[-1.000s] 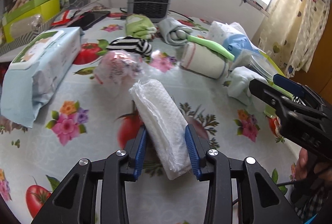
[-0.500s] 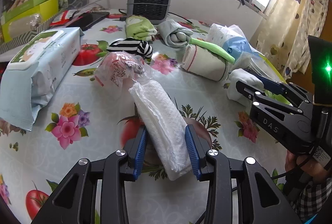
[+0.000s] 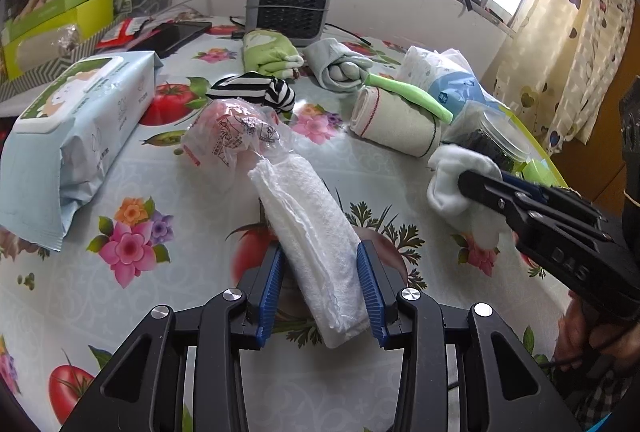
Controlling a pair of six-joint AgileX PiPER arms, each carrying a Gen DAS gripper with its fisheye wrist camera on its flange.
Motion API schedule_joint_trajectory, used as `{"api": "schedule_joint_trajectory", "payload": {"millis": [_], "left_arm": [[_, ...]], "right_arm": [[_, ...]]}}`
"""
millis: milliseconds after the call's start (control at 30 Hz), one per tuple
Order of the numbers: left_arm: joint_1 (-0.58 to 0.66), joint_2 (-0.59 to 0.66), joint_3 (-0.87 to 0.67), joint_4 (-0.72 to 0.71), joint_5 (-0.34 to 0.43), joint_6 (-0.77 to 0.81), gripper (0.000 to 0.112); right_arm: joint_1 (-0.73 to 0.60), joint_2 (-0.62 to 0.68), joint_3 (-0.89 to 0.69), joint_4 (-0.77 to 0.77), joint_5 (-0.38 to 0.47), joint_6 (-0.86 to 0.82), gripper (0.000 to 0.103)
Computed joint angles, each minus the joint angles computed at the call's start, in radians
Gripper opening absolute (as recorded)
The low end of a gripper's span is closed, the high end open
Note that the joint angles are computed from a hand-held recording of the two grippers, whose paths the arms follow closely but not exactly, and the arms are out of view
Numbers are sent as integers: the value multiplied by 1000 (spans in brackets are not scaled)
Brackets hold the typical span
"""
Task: Organize soft objects
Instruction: 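Grasp the white glove with the right gripper while the left gripper holds the towel, then lift and carry the towel and white glove toward the box with both grippers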
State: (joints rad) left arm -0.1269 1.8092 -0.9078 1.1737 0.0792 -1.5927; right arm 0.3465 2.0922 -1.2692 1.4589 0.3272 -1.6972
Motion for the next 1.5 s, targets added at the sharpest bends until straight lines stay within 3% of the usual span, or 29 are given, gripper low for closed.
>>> {"api": "schedule_joint_trajectory", "payload": {"millis": [100,267,333,400,467,867,1000,1300,1500], "left_arm": [[1,-1,0,-17,-2,15,35],[4,1,-3,-78,-7,77,38],[7,2,-5,-103,-12,99,45],[4,7,-13,-144,-8,140,50],[-2,10,-19,-166,-2,164,54],[-30,31,-57,-179,62,173,58],[-34,33,-63,-164,90,149,44],[-54,36,-82,-200,142,179,31],[-64,12,-84,-265,135,237,26]], "right_arm": [[-19,1,3,-51,78,74,26],[-17,-3,22,9,75,17,31],[-19,-1,21,21,81,0,37],[-14,4,15,11,76,5,52],[-3,8,14,26,49,-15,55],[20,36,-14,-4,-15,22,55],[21,29,-3,26,-18,-13,48],[0,9,25,65,22,-59,35],[-29,-26,68,147,70,-147,34]]}}
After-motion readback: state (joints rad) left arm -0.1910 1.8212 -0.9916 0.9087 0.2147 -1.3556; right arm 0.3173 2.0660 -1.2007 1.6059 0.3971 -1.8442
